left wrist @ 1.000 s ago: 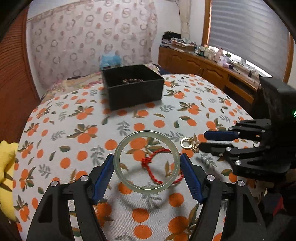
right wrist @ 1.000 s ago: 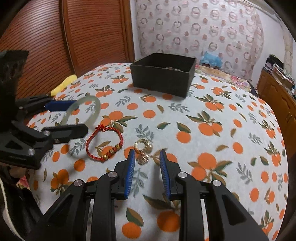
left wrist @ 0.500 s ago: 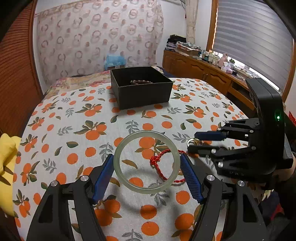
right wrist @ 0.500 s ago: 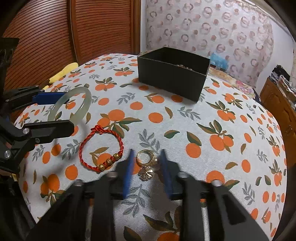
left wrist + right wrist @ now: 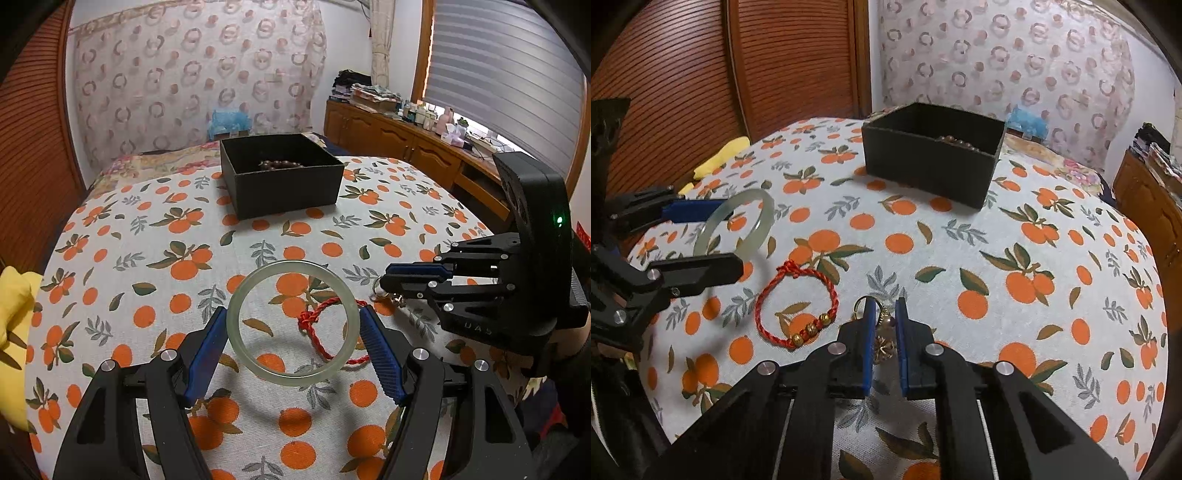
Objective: Organize jewelry
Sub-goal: 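Carry the bangle and ring into the black box and open both tools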
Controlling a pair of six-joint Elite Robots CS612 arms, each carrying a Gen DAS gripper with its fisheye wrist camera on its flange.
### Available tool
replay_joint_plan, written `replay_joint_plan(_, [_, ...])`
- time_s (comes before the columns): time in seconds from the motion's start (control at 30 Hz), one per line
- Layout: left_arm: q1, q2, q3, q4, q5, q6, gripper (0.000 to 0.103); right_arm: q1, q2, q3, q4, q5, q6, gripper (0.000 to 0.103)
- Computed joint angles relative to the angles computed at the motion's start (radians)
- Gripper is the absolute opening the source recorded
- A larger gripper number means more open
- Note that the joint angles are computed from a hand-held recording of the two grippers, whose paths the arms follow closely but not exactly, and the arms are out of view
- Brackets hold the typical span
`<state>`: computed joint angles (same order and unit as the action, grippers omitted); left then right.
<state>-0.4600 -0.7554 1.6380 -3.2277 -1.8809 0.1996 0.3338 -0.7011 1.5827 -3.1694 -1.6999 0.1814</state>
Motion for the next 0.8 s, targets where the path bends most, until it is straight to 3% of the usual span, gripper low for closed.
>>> replay_joint_plan(0.4, [-0.004,0.002,-0.017,-0.024,0.015,-0.007,0.069,-0.007,-0.012,-0.014,-0.024,-0.027,-0.022,0.012])
replay_joint_plan(0.8, [-0.006,0.028,-0.095,-0.028,0.036,-0.022,0.069,-0.049,0.014,-0.12,-0.02,-0.025,-0.028,0.012])
